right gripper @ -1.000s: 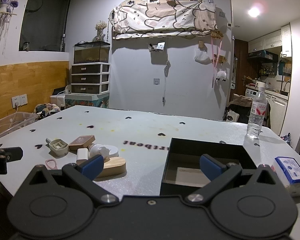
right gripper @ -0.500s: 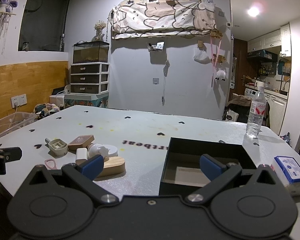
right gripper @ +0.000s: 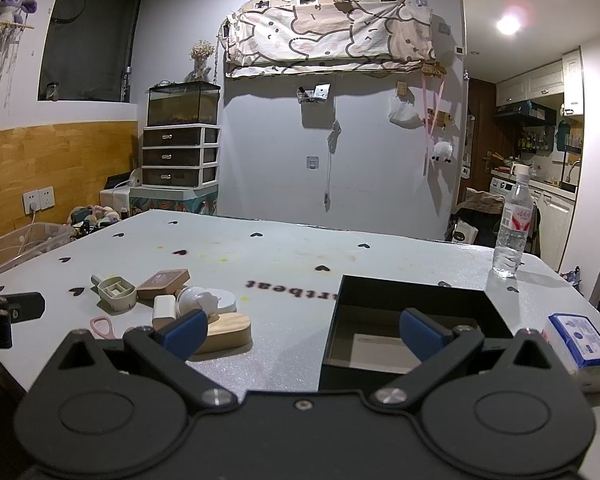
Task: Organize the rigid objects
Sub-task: 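Move the left tool to the pink scissors and close on them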
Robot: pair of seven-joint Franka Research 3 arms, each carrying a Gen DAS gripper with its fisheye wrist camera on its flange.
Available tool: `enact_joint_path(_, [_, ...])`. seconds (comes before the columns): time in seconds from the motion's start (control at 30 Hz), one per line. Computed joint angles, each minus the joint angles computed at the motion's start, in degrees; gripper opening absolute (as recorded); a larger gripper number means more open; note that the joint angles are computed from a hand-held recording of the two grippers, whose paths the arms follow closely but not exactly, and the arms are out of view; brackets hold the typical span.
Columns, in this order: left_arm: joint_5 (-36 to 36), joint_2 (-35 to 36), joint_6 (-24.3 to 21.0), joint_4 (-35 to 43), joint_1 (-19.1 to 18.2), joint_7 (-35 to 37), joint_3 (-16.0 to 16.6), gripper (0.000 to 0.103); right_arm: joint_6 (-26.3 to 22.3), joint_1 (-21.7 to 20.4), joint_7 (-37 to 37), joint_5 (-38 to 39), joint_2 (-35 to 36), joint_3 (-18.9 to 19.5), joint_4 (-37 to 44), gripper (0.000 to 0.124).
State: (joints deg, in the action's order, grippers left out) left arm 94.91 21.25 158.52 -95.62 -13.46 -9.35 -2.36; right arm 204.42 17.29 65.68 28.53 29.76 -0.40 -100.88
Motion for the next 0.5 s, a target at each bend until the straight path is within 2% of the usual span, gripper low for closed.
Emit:
enact_joint_path(0.3, [-1.1, -1.0, 0.3, -0.6, 0.3, 1.3, -0.4, 0.103, -0.1, 0.4, -0.4, 0.8, 0.2, -0.4, 0.3, 0.103])
enact_joint_path(0.43, [-3.3, -0.1, 1.4, -0.1, 0.5, 3.3, -0.3, 0.103, -0.1, -2.3, 1.9, -1.0, -0.5, 0.6, -1.7, 0.103])
enact_joint_path(0.5, [-4.4, 0.6, 2.2, 0.4, 0.6, 4.1, -0.1, 0.103, 0.1, -0.4, 0.3, 2.8, 0.0, -2.1, -1.5, 0.103])
